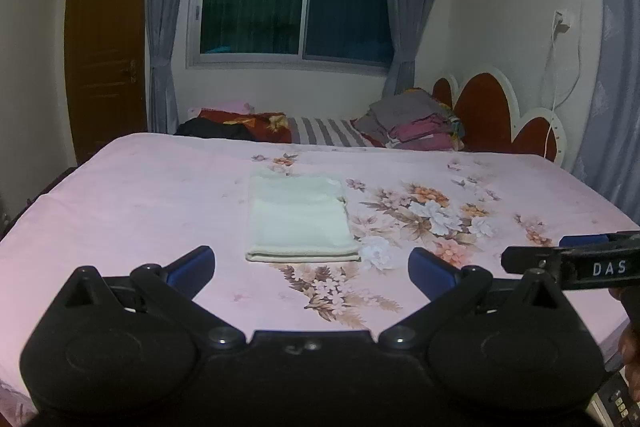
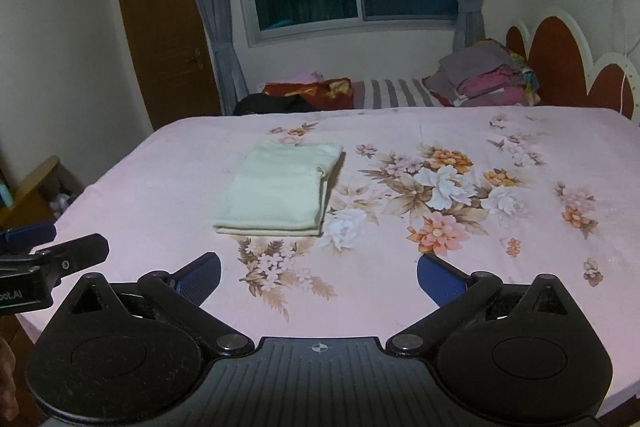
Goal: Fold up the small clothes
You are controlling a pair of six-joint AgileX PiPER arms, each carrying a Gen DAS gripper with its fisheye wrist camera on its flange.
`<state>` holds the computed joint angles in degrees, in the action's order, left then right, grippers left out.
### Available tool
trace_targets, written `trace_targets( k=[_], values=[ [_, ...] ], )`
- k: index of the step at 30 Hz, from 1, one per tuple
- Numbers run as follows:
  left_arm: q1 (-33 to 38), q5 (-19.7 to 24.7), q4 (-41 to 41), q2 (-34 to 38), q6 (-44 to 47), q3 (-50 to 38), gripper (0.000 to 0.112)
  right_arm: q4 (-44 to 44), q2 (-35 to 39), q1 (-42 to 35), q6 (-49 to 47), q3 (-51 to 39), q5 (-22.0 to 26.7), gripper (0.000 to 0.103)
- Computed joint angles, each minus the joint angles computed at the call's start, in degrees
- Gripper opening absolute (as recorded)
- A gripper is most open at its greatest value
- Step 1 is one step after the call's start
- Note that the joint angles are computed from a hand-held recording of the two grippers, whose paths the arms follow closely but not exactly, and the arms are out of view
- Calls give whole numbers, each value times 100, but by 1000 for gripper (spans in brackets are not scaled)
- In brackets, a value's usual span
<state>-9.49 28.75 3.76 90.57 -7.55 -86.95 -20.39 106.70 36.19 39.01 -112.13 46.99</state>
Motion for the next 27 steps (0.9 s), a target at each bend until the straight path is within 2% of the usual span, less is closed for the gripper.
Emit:
trace_targets(
  k=[10,27],
  values=[
    [-69,-196,59,-192,-120,214,103,-200,-151,159,-52,-6,46,103],
    [-80,-178,154,-167,-99,140,103,-100,-185,113,-188,5,-5,103]
  ],
)
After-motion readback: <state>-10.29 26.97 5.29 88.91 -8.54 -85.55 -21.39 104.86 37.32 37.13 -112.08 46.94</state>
